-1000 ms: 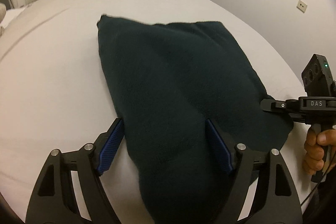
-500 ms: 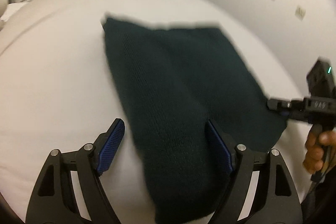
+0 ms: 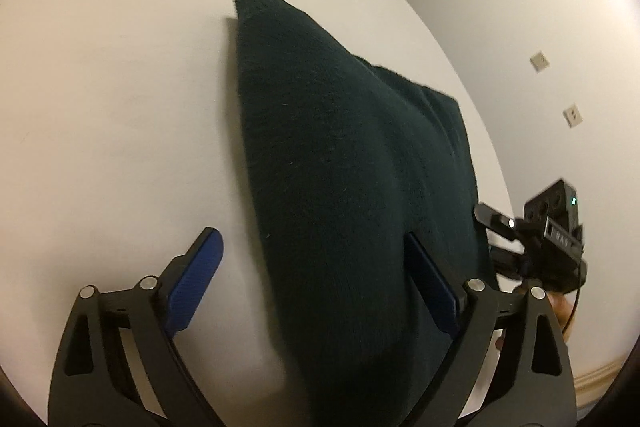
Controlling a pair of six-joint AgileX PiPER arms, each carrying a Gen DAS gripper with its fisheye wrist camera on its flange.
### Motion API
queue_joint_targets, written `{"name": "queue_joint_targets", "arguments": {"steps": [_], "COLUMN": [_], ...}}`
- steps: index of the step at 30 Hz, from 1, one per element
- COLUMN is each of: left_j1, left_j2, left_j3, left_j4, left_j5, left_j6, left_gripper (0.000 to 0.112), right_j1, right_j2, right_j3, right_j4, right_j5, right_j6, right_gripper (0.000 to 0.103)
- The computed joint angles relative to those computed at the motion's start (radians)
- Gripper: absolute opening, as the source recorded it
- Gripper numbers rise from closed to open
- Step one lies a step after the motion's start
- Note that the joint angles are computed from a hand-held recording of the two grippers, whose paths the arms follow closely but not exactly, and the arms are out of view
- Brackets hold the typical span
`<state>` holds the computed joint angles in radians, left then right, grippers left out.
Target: Fold small clothes
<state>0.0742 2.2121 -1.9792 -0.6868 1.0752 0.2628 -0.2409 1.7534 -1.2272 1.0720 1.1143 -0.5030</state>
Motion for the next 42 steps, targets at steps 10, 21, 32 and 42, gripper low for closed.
{"name": "queue_joint_targets", "arguments": {"steps": [10, 21, 32, 42], "left_j1": [-0.025, 0.115, 0.375, 0.536], "left_j2": [0.04, -0.288, -0.737, -0.779], "left_j3": [-0.056, 0.278, 0.924, 1.192], "left_j4": [-0.03, -0.123, -0.028, -0.25], "left_j5": [0.042, 0.069, 0.084, -0.013], "left_j6": [-0.004, 0.204, 0.537, 0.78], "left_gripper": [0.046, 0.036, 0.039, 0.058], "right_j1": [0.104, 0.185, 0.622, 0.861], "right_j2": [-0.003, -0.401, -0.896, -0.979], "right_j3": [-0.064, 0.112, 0.679, 0.877], "right_j4": [-0.121, -0.141, -0.03, -0.01], "right_j5": [-0.046, -0.023, -0.281, -0.579], "right_j6": [0.067, 0.138, 0.369, 0.469], "right_gripper": [0.028, 0.025, 0.025, 0.029]}}
